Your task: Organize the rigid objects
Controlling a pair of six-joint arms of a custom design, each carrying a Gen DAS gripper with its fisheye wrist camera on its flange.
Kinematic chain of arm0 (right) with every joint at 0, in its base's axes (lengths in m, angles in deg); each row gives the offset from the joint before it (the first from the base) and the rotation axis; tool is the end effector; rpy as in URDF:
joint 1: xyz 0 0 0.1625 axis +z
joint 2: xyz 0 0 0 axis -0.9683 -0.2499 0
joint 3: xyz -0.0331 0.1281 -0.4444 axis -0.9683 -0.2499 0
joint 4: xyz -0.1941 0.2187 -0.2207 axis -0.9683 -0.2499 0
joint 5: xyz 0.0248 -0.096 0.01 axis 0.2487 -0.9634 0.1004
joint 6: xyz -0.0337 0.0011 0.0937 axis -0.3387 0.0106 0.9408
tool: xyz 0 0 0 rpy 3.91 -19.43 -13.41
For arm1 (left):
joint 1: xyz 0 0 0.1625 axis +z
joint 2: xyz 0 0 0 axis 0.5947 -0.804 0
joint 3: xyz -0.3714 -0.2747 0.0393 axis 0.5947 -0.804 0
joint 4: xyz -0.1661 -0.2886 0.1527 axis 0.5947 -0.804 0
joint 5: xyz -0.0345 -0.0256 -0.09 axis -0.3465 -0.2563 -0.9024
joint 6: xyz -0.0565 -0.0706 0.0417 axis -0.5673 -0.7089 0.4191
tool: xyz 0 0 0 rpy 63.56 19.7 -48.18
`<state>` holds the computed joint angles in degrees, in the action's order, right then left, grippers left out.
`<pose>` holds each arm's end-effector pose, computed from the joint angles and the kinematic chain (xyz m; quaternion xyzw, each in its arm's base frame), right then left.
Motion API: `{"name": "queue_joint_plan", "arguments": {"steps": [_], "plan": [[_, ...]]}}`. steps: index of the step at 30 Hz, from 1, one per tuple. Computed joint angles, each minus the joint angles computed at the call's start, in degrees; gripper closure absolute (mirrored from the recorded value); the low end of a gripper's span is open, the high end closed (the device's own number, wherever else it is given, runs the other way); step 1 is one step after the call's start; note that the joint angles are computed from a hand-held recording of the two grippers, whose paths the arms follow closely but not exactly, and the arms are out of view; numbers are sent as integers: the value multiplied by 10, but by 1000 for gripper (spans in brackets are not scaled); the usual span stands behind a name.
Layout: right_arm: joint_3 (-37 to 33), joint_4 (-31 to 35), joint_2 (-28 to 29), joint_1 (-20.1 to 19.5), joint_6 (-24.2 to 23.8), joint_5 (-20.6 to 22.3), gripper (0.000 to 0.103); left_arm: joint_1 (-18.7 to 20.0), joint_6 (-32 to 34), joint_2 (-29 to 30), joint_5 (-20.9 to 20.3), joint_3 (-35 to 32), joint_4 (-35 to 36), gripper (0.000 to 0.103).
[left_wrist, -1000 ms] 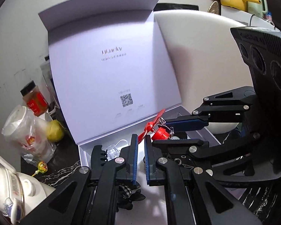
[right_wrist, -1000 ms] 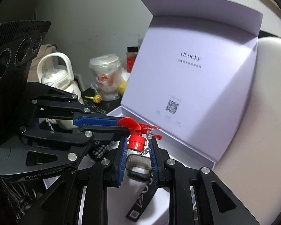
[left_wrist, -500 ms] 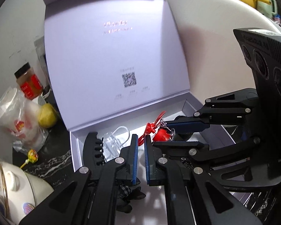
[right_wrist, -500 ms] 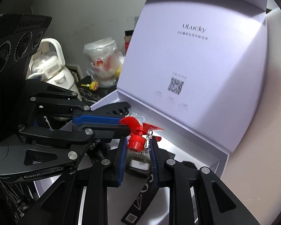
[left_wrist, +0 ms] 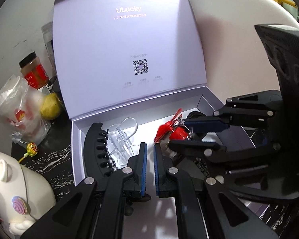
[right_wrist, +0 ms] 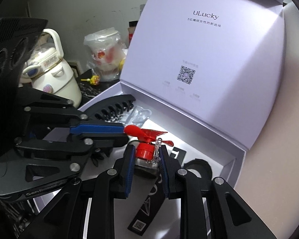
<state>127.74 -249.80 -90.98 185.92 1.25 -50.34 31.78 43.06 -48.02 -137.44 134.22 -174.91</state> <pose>0.3014 -0.5771 -0.0601 0.3171 -0.8826 0.2117 0.2752 -0.0456 -0.6052 0.1994 0.3470 0.8820 -0.1903 0.2558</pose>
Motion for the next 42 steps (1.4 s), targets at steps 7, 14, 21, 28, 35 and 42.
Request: {"name": "queue_joint_plan", "arguments": {"steps": [7,14,21,28,35,42], "plan": [[20,-76,2,13,-16,-37,34,-27,-2,-14,69,37,-90,96],[40,-99,-5,26,-5,-56,21,-38,-40,-28,114,43,-70,96],[57,-127,-9,40,-3,-73,16,-46,-76,-53,121,67,-36,96],[73,-144,-17,54,11,-97,12,-57,-88,-74,126,89,-40,86],[94,-156,-29,70,35,-118,10,-72,-76,-97,124,124,-104,9],[123,-173,-42,90,71,-145,8,-90,-103,-134,138,147,-87,8]]}}
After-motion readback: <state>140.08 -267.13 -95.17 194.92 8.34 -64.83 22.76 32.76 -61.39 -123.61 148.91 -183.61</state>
